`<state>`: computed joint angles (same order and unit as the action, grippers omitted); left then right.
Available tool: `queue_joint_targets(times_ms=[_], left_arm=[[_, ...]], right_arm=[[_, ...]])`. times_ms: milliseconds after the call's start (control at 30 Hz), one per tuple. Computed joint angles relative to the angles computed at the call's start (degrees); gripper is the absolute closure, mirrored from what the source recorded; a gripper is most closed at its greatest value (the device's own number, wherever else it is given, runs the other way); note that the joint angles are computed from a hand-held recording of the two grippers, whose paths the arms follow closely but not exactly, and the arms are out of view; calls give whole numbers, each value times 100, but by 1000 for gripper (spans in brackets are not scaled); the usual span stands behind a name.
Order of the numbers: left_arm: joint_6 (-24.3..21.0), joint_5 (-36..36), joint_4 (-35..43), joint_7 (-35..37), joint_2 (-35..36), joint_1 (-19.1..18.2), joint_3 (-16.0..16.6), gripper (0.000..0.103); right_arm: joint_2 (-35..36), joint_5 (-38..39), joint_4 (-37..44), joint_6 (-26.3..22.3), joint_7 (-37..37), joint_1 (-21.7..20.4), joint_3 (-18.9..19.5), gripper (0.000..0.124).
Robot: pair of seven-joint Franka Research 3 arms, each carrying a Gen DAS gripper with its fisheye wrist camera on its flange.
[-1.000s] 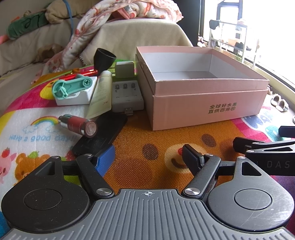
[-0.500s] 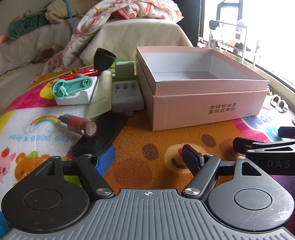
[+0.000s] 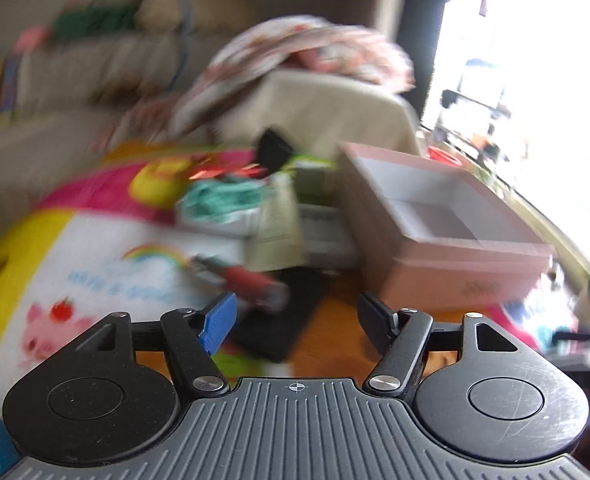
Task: Organize rigid objects
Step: 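Grasp the red lipstick tube with the left tool while the right tool grasps a black rectangular item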
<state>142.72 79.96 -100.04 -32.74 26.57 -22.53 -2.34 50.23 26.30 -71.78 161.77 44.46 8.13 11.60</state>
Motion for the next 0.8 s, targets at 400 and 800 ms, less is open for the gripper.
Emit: queue_joint_targets(times_ms=[400, 800], left_arm=[[725, -519, 106, 183, 135, 498, 106, 62], [1010, 674, -1138, 246, -702, 717, 172, 77]], right_arm=[[-41, 48, -123, 115, -151, -64, 87, 21], [-669, 1149, -1113, -681, -2779, -777, 1778, 40]])
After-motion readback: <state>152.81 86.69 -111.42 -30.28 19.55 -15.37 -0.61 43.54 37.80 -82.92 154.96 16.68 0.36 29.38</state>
